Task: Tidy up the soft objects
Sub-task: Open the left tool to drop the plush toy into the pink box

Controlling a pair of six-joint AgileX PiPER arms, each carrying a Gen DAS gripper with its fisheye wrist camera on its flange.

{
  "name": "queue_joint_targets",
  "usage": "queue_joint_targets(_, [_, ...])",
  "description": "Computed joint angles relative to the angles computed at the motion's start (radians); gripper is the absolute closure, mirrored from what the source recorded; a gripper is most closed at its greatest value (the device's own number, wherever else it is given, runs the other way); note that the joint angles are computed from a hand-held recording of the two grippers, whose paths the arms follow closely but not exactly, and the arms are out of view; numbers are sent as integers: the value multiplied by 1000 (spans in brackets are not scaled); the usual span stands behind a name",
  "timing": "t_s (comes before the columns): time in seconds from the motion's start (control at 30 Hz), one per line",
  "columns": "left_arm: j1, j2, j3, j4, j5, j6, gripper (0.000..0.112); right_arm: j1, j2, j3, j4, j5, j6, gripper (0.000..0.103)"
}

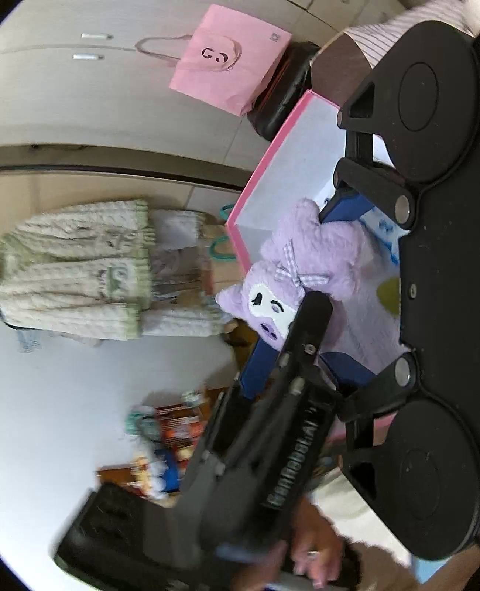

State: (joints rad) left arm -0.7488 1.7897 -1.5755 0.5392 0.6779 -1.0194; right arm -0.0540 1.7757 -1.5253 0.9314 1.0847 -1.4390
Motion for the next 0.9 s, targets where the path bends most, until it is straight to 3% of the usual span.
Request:
queue_joint_targets(0.17, [51,124,-125,-7,63,37,62,61,182,-248,-122,33,202,46])
queue_joint_targets(0.33, [95,207,-232,-36,119,85,62,103,333,-450,-191,80,349,45])
queue_joint_targets(0.4, [79,230,-264,36,170,66,61,110,330,-432,-198,44,339,45])
queue_joint_targets(0.5, [9,254,-273,254,265,7,61,122,323,-406,-228,15,296,45])
queue_joint_targets(0.67, [-7,197,-202,227,204,7,61,91,297,-352,-205,7,247,48])
queue_joint_targets(0.9, [-73,70,-96,258,179,-60,60,19,146,-161,-144,-13,145,48])
